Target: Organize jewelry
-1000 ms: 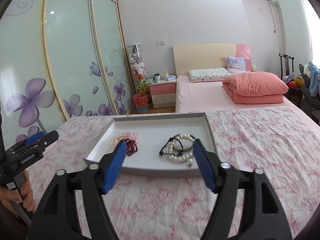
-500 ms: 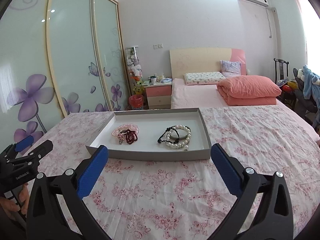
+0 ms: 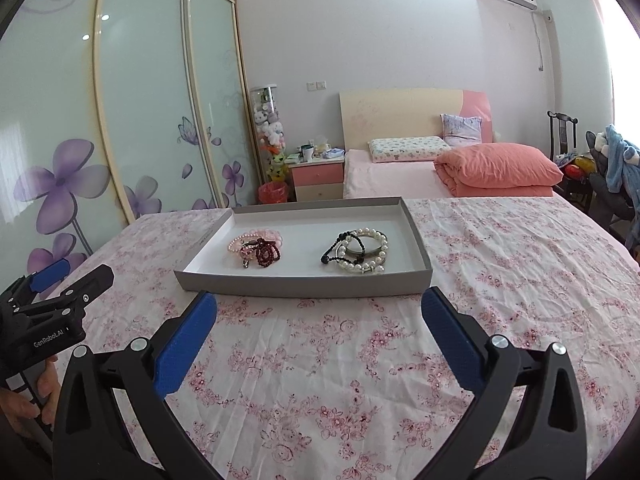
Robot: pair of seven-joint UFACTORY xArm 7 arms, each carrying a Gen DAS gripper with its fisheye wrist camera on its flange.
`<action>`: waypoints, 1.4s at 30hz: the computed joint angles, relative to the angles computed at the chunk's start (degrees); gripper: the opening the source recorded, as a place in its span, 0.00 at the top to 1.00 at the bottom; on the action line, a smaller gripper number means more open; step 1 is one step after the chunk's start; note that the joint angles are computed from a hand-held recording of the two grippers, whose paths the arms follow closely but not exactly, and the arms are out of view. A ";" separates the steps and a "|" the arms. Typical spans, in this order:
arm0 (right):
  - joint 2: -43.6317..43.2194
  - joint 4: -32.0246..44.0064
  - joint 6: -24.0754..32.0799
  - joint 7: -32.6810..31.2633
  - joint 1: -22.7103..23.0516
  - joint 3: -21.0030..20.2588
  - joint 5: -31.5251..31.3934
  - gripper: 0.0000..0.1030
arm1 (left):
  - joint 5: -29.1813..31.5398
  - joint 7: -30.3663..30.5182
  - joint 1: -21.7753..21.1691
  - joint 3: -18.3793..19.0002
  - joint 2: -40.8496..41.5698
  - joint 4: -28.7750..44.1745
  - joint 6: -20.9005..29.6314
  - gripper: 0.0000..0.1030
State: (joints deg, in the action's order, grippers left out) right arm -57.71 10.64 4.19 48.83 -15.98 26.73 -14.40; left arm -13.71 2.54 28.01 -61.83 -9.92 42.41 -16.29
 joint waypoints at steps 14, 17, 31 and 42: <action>0.09 -0.12 -0.52 0.27 -0.51 -0.11 -0.07 0.02 | -2.66 2.12 -1.79 0.78 0.02 -0.41 -0.52 0.04; 0.08 -0.13 -0.51 0.20 -0.53 -0.08 0.00 0.02 | -2.51 2.08 -2.83 1.86 0.00 -0.37 -0.10 0.04; 0.10 -0.12 -0.55 0.12 -0.56 0.02 0.19 0.02 | 1.29 -1.77 1.39 -1.42 -0.68 -0.05 1.07 0.04; 0.09 -0.13 -0.45 0.10 -0.55 -0.02 0.19 0.02 | 8.02 -7.94 4.91 -3.40 -1.14 0.07 1.57 0.04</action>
State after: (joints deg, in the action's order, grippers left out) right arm -57.61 10.51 3.73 48.92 -16.53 26.71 -14.21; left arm -5.68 -5.40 32.91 -65.23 -11.07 42.49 -14.72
